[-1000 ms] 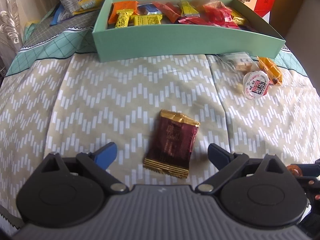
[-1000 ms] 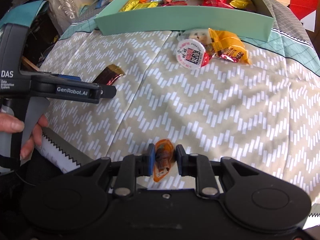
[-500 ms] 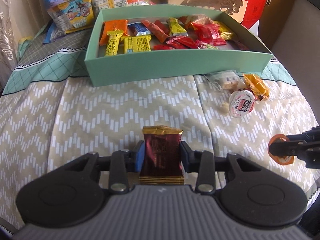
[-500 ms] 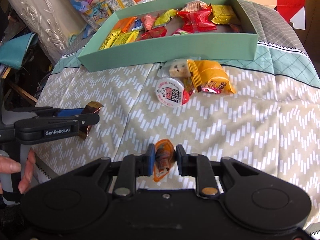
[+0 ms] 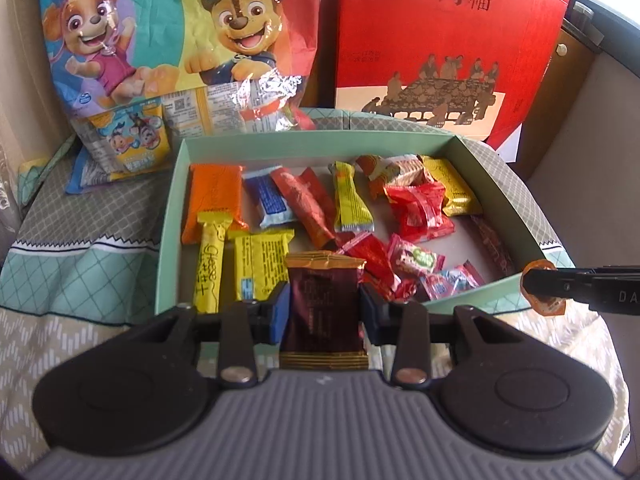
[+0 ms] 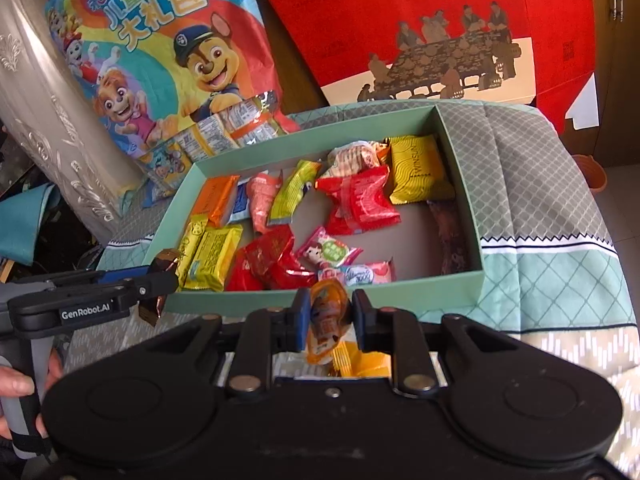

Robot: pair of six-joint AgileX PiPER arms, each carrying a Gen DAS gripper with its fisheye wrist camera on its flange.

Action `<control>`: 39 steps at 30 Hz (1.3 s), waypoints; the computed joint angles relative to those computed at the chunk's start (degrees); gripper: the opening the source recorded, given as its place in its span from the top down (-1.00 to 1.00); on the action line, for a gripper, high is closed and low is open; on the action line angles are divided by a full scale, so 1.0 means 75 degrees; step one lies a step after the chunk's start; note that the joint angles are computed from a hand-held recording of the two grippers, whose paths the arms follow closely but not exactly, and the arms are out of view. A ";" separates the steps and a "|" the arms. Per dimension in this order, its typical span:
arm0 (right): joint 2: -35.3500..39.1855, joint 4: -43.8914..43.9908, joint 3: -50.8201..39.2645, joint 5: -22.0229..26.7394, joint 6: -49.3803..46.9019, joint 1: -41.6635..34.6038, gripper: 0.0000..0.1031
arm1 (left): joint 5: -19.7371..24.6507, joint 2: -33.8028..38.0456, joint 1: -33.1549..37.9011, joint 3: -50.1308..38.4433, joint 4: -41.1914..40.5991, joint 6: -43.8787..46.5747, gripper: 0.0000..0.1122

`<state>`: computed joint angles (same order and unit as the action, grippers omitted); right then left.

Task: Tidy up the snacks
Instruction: 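Carry both snacks into the box and open both tools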

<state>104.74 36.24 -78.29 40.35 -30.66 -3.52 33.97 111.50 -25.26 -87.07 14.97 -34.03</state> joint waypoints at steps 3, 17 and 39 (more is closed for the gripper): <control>0.0927 -0.0361 -0.1040 0.0002 0.0540 0.0030 0.58 | 0.0379 0.0789 0.0191 -0.1105 -0.0333 0.0392 0.35; 0.3053 -0.1289 -0.3607 0.0257 0.1628 -0.0121 0.54 | 0.1608 0.2790 0.0444 -0.3931 -0.0720 0.1060 0.33; 0.1339 -0.0577 -0.1565 -0.0609 0.0694 -0.0146 -1.00 | 0.1291 0.1362 -0.0280 -0.2095 -0.0057 0.0004 -0.83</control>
<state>114.78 31.92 -90.03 35.78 -25.45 -4.61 43.65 121.72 -27.36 -102.79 14.54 -34.00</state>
